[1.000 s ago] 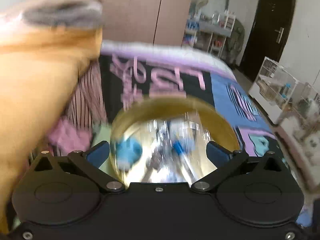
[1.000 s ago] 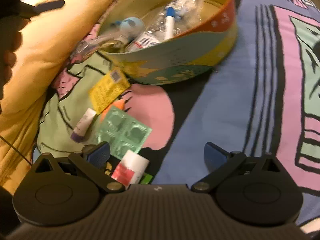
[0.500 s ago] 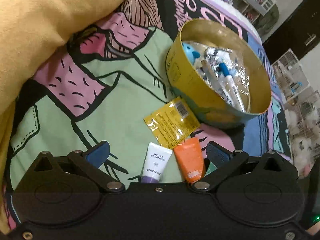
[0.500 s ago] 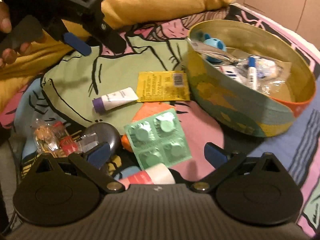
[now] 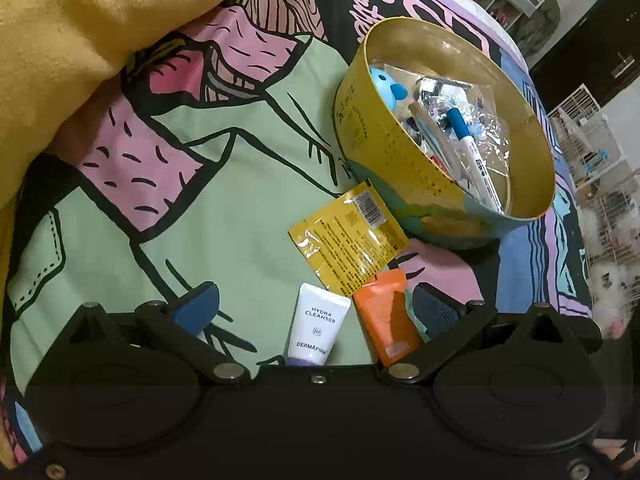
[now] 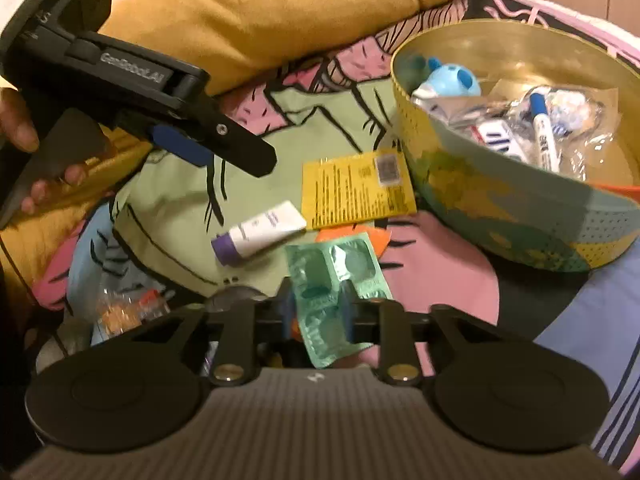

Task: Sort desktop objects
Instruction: 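Grasp the green blister pack with the right tool and drop it into the tin, then grasp the white Hydra Cleanser tube with the left tool and drop it into the tin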

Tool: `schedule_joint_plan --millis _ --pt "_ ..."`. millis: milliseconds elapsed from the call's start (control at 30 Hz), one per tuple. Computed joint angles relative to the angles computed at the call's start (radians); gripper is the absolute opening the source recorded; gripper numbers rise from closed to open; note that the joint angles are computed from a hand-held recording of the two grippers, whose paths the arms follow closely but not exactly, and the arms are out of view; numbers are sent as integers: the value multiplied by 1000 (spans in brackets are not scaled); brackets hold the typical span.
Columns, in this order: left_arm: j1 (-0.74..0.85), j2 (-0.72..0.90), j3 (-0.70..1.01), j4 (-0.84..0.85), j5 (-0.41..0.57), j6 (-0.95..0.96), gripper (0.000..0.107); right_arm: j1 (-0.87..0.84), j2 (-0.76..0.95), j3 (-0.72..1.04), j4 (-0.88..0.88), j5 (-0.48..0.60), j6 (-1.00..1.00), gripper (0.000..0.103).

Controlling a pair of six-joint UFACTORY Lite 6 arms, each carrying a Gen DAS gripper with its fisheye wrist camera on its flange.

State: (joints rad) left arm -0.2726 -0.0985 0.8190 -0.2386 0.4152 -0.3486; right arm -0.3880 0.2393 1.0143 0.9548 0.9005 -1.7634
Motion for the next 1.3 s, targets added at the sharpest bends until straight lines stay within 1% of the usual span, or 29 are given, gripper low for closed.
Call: schedule_joint_plan --millis 33,167,267,333,433,467,533,600,667,700,733,767,800,833,867,900,1033,1067,1133,1167,1233,1300 --pt "3 2 1 3 3 -1 103 -5 -8 -4 8 3 -5 18" --pt "-4 4 3 99 14 -86 103 -51 -58 -23 52 12 -18 9" --pt "6 0 1 88 16 -63 103 -101 -69 11 63 49 3 4" --pt "8 2 4 82 21 -45 103 -146 -70 48 90 104 18 3" --pt "-20 20 18 156 39 -79 103 -186 -56 128 126 182 61 3" --pt "-28 33 25 156 47 -62 103 -191 -50 162 139 198 83 3" --pt "-42 60 36 144 48 -36 103 -178 -22 245 159 193 131 3" --pt "-51 91 49 98 40 21 103 -144 13 333 180 153 195 3" --pt "-61 115 58 85 26 39 103 -109 68 437 201 106 291 4" --pt "-65 129 62 70 20 63 103 -86 108 501 185 60 386 32" --pt "-67 144 67 56 18 80 102 -70 147 564 140 39 491 48" --pt "-65 155 66 42 15 96 101 -61 162 585 116 0 565 86" --pt "-67 166 62 26 7 112 101 -61 150 564 120 -43 596 103" --pt "-67 176 60 15 -1 123 99 -78 121 521 145 -44 586 103" --pt "-72 190 63 30 -8 110 97 -105 111 488 169 -2 534 102" --pt "-73 200 65 41 -14 101 97 -132 111 469 160 51 508 103" --pt "-77 231 83 55 -21 87 96 -237 67 309 66 131 440 103" --pt "-82 241 91 71 -17 75 96 -255 59 273 35 129 425 103" --pt "-106 255 93 136 -24 11 96 -247 28 216 -53 68 481 103" --pt "-112 259 94 164 -26 -14 95 -247 27 210 -75 62 500 103" --pt "-133 260 94 240 -20 -83 90 -217 34 206 -83 31 525 103" --pt "-148 256 88 290 -15 -123 88 -186 26 184 -58 -24 520 103"
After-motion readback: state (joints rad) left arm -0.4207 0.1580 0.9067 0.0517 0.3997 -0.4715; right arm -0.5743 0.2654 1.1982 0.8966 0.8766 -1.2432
